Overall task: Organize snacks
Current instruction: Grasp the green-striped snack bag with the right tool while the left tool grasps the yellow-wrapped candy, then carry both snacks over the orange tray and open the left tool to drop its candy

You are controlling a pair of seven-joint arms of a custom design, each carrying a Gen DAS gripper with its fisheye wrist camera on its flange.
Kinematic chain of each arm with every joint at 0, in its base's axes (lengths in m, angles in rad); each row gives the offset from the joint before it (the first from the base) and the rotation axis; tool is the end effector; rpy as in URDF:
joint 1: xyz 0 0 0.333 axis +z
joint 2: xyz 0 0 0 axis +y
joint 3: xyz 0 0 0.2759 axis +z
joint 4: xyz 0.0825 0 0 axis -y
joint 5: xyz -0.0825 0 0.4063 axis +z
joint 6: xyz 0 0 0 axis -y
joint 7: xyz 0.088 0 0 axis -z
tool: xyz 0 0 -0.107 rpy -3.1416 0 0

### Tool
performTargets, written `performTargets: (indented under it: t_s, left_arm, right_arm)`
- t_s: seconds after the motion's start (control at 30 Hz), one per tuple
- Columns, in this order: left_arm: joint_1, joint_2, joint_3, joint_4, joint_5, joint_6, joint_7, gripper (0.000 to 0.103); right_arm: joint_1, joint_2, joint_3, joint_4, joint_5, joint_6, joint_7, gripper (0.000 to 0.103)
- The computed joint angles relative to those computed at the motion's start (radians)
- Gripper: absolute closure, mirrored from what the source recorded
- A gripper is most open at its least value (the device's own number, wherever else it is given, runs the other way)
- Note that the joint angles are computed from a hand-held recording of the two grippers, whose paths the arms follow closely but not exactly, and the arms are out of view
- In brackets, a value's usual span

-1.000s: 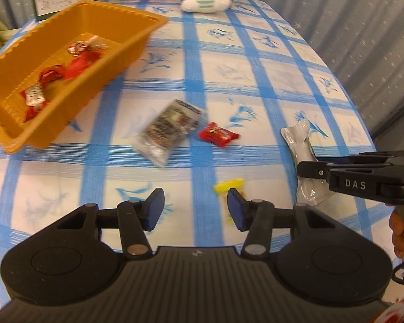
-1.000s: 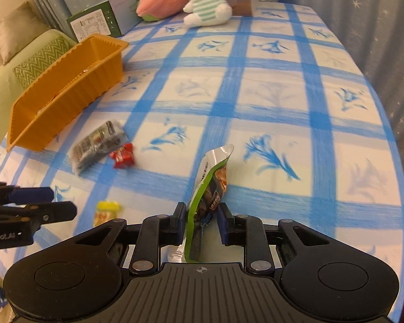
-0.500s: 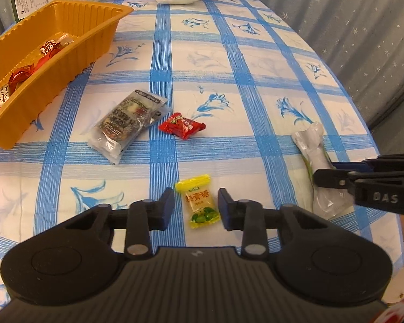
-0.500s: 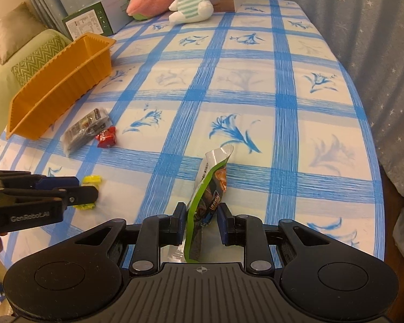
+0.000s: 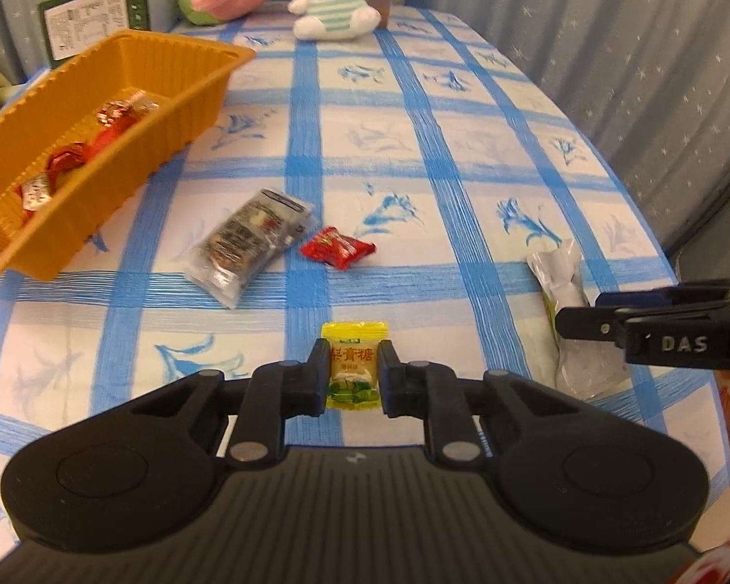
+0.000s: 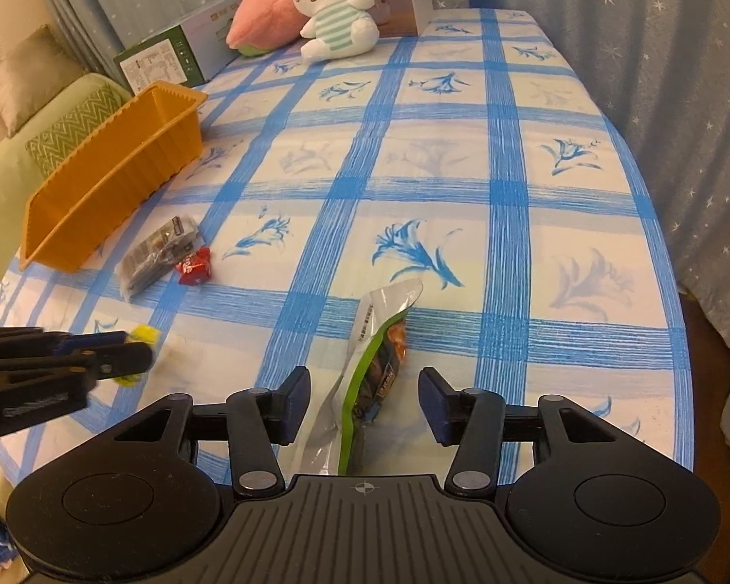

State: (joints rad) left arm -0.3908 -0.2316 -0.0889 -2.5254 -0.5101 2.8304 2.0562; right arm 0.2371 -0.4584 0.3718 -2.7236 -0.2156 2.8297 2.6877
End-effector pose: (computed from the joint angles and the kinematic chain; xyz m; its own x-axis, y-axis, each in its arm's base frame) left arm 0.4573 -0.2091 0.3617 -0.5244 -0.8447 0.1076 -0.7433 0.3924 -0.5418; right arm 0.3684 0.2567 0.3616 -0.2256 -0.9357 -0.2714 -0.8087 0.3352 -0.4835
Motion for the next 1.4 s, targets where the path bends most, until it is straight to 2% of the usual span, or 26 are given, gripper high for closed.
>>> performTargets:
  t_s: [0.1,0.17,0.2,0.43,0.73,0.93,1.07,1.4]
  left_arm:
    - [0.006,-0.029,0.007,-0.015,0.0,0.006,-0.011,0.085]
    - [0.009,-0.045,0.015,-0.023,0.009,0.011,-0.022,0.085]
    - [0.01,-0.055,0.019,-0.028,0.013,0.013,-0.027,0.085]
    - [0.013,-0.105,0.057,-0.057,0.052,0.022,-0.065,0.085]
    - [0.01,-0.154,0.107,-0.078,0.079,0.022,-0.072,0.085]
    - [0.015,-0.171,0.136,-0.073,0.085,0.033,-0.065,0.085]
    - [0.024,-0.176,0.155,-0.061,0.087,0.037,-0.056,0.085]
    - [0.043,-0.12,0.195,0.022,0.058,0.063,0.005,0.085]
  right_arm:
    - [-0.001,0.024,-0.007,0.015,0.003,-0.009,-0.006,0.054]
    - [-0.004,0.038,-0.009,0.023,-0.006,-0.008,-0.007,0.059]
    - [-0.003,0.046,-0.012,0.026,-0.009,-0.004,-0.009,0.066]
    - [-0.003,0.08,-0.017,0.061,-0.05,-0.026,-0.005,0.08]
    - [0.014,0.096,-0.031,0.101,-0.071,0.011,-0.012,0.08]
    - [0.002,0.131,-0.02,0.17,-0.094,0.043,-0.026,0.08]
    - [-0.001,0.175,-0.019,0.23,-0.117,0.07,-0.031,0.08]
    - [0.046,0.328,-0.077,0.401,-0.114,0.149,-0.081,0.08]
